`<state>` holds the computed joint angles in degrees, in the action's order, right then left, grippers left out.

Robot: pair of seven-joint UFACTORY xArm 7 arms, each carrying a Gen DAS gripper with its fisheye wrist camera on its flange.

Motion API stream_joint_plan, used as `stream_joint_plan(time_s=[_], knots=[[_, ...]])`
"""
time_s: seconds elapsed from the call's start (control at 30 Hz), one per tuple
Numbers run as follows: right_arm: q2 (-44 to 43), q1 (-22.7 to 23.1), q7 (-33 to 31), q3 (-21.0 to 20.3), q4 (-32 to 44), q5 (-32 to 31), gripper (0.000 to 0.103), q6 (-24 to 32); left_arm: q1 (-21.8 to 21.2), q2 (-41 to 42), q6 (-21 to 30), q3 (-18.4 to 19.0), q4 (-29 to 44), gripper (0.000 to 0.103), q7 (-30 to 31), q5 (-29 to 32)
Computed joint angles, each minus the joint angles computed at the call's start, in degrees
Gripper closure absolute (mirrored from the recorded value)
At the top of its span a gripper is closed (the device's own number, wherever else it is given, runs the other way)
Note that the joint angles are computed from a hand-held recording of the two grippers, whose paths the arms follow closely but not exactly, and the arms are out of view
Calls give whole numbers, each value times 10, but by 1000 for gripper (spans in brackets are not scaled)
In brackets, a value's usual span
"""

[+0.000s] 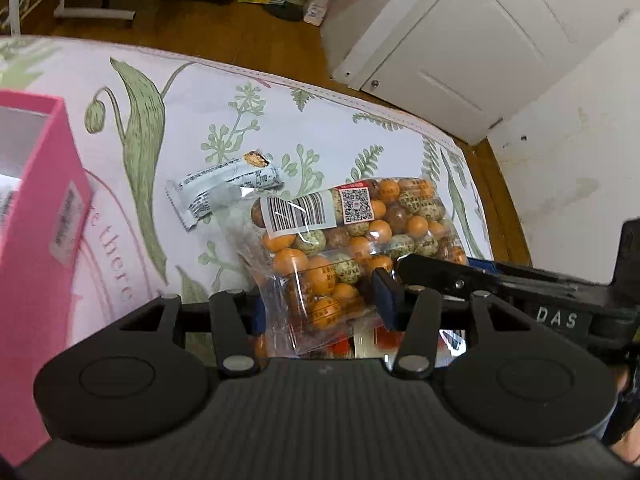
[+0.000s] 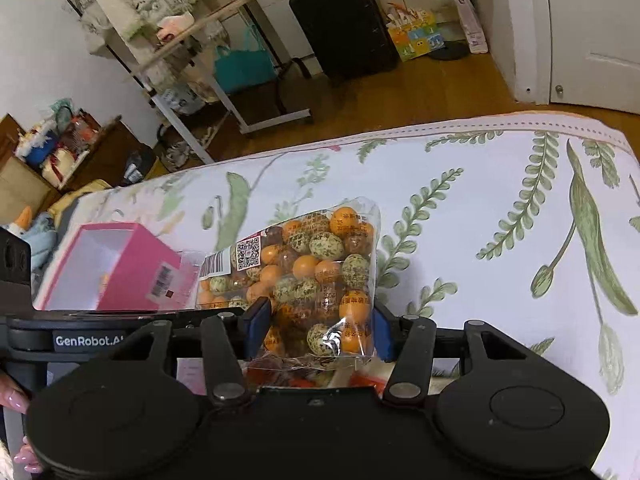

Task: Organize snacks
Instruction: 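Grasp a clear bag of coated peanuts with the left gripper while the right grasps another, then lower both peanut bags into the pink box and open both grippers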

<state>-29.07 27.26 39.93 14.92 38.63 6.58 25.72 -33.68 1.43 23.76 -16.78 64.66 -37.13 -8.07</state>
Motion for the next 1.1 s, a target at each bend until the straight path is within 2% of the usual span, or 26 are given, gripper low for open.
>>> stream_joint_plan(time_s=[0.17, 0.4, 0.67, 0.77, 0.93, 1.1], knots=[[-20, 39, 6, -6, -9, 46, 46, 13, -4, -60, 64, -3, -26, 55, 24, -27], [-28, 73, 19, 17, -1, 63, 45, 33, -15, -156, 131, 0, -82, 55, 53, -52], [8, 98, 10, 44, 92, 57, 43, 130, -18, -273, 200, 10, -136, 55, 89, -79], [29, 98, 16, 61, 130, 47, 43, 143, -15, -328, 223, 17, -158, 55, 97, -83], [75, 97, 19, 86, 185, 12, 44, 123, 4, -406, 259, 35, -184, 55, 104, -87], [114, 114, 17, 88, 202, 8, 48, 56, 29, -469, 304, 57, -204, 53, 126, -83]])
